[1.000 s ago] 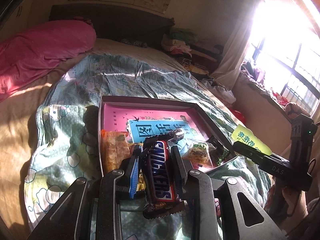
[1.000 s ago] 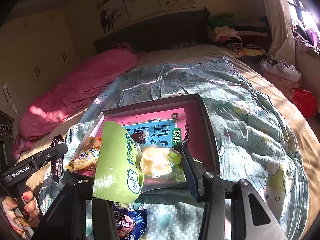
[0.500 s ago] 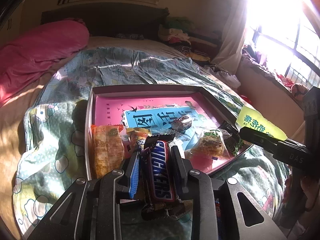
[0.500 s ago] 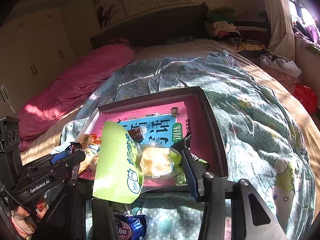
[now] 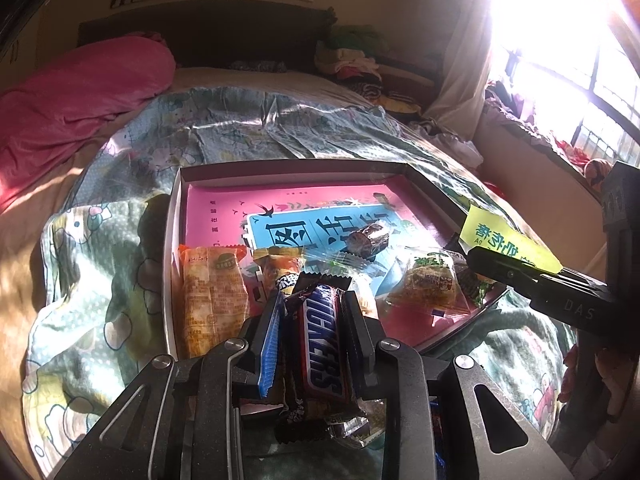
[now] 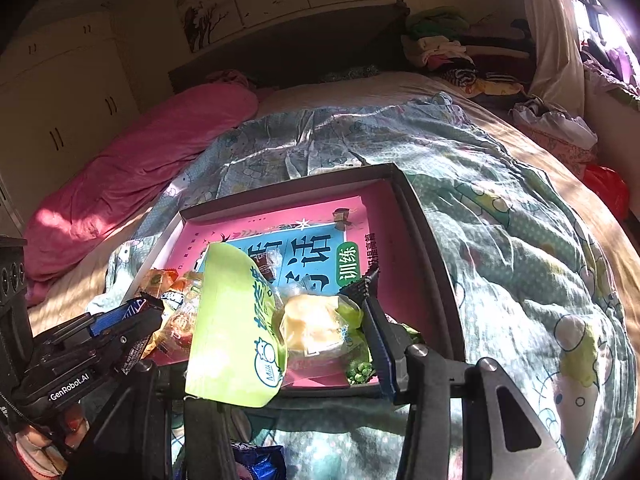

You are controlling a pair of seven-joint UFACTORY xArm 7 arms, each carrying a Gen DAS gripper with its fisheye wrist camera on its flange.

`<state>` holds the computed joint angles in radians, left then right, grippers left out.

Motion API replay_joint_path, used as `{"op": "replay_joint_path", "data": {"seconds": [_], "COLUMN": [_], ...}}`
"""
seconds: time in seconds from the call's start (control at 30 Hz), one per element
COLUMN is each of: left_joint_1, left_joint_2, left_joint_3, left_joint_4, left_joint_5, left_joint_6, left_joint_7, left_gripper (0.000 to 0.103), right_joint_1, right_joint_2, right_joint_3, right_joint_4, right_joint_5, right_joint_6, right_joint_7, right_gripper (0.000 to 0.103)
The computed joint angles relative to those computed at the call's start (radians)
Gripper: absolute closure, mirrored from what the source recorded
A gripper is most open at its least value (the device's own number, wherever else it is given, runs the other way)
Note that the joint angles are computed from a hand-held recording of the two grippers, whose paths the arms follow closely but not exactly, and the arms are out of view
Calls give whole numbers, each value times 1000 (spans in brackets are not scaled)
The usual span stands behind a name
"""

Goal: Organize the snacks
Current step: 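Lift and carry the Snickers bar and green-labelled bag over the tray, then lower and open both tools to drop the Snickers and green bag into the tray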

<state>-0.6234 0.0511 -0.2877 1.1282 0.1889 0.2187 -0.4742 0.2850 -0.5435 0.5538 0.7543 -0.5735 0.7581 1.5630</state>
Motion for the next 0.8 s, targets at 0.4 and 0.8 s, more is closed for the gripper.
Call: {"op": "replay_joint_path", "data": {"seconds": [0.4,0.8], "left_joint_1": [1,1], "left_joint_2": [8,8], "left_joint_3": [-1,2], "left_joint_4": [9,17], "left_joint_5": [-32,-23], "left_joint_6": [11,37], "left_joint_7": [26,16], "left_gripper": [73,66], "right_joint_1": [12,24], "right_joint_2": [11,12], "right_joint_3": [-9,9], "right_joint_4": [0,34], "right_joint_5": [5,-10], "right_joint_6": [7,46], "right_joint_7": [3,-9], "right_gripper": [53,38]}}
